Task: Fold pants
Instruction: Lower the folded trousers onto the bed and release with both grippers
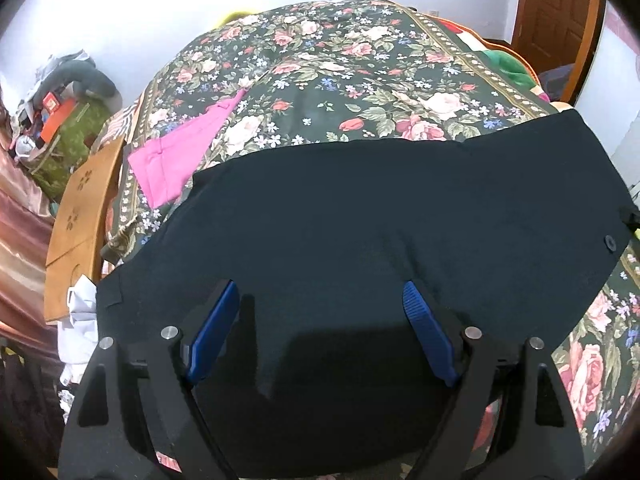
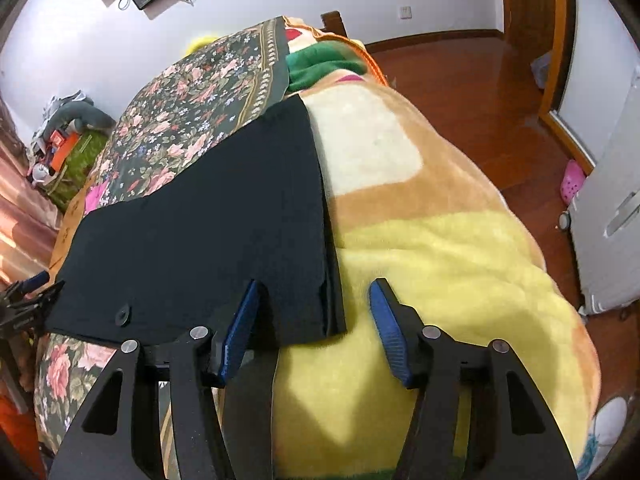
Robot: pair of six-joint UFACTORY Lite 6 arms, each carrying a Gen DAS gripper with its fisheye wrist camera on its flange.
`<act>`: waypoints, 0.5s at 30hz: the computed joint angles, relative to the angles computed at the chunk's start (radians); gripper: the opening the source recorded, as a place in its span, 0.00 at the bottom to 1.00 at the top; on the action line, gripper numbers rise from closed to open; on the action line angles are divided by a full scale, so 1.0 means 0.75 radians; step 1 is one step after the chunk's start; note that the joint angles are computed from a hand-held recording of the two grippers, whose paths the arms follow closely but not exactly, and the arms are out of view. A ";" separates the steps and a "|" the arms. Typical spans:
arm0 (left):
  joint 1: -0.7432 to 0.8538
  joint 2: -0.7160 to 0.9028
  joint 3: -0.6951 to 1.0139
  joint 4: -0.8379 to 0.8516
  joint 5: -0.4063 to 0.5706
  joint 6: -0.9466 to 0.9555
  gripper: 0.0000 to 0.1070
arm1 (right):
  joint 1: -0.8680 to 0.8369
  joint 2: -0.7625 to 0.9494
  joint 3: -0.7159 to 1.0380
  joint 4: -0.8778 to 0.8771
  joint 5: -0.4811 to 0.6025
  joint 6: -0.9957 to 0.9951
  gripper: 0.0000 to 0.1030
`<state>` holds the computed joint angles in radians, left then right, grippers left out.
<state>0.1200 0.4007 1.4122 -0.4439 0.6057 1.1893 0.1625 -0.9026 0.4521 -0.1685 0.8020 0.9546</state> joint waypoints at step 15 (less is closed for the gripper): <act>0.052 -0.034 0.031 -0.099 0.122 0.063 0.79 | 0.212 0.167 0.329 -0.309 0.106 0.172 0.08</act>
